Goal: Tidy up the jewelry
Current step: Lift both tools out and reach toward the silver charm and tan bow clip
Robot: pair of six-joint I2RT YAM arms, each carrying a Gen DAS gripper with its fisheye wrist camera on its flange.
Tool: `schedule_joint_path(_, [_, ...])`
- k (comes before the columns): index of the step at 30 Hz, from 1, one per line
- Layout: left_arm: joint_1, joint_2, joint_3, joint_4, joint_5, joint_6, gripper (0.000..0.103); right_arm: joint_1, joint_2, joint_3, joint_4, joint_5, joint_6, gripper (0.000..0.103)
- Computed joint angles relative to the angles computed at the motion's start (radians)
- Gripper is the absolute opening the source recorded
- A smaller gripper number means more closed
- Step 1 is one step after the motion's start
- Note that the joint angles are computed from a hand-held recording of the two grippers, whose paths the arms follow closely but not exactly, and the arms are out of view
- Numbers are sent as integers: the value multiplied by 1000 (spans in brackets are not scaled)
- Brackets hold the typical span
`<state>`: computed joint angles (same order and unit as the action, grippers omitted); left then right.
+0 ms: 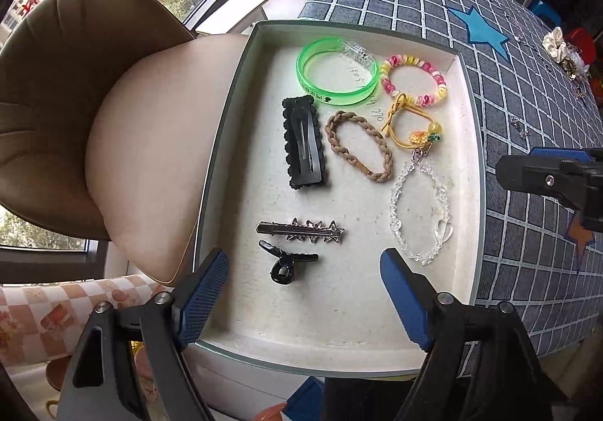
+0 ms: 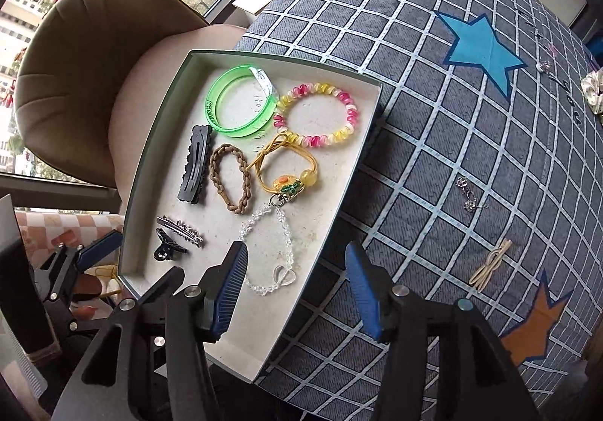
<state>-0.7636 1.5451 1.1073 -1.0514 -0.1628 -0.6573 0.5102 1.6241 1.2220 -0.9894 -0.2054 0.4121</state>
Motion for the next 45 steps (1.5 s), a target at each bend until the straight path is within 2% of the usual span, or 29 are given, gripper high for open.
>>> schedule_joint_path(2, [-9, 14, 26, -14, -4, 3, 103, -25, -29, -21, -11, -1, -9, 62])
schedule_joint_path(5, [-12, 31, 57, -27, 0, 14, 103, -58, -77, -52, -33, -3, -8, 63])
schedule_joint_path(6, [-4, 25, 52, -25, 2, 27, 103, -61, -88, -62, -31, -3, 5, 73])
schedule_joint_path(8, [-9, 36, 75, -33, 0, 38, 103, -88, -129, -93, -29, -6, 15, 85])
schedule_joint_path(17, [-49, 147, 242, -65, -27, 101, 103, -227, -310, -244, -51, -16, 32, 88])
schedule_joint_path(22, [-49, 223, 322, -68, 25, 158, 103, -266, -357, -291, -106, 23, 42, 88])
schedule_joint_path(28, [-86, 299, 455, -82, 42, 198, 103, -350, -437, -362, -136, 62, 96, 88])
schedule_joint_path(40, [-131, 600, 878, -183, 28, 205, 103, -483, -470, -420, -115, 91, 67, 88])
schedule_joint_path(45, [-140, 756, 1079, -248, 69, 194, 103, -526, -460, -435, -91, 96, 13, 88])
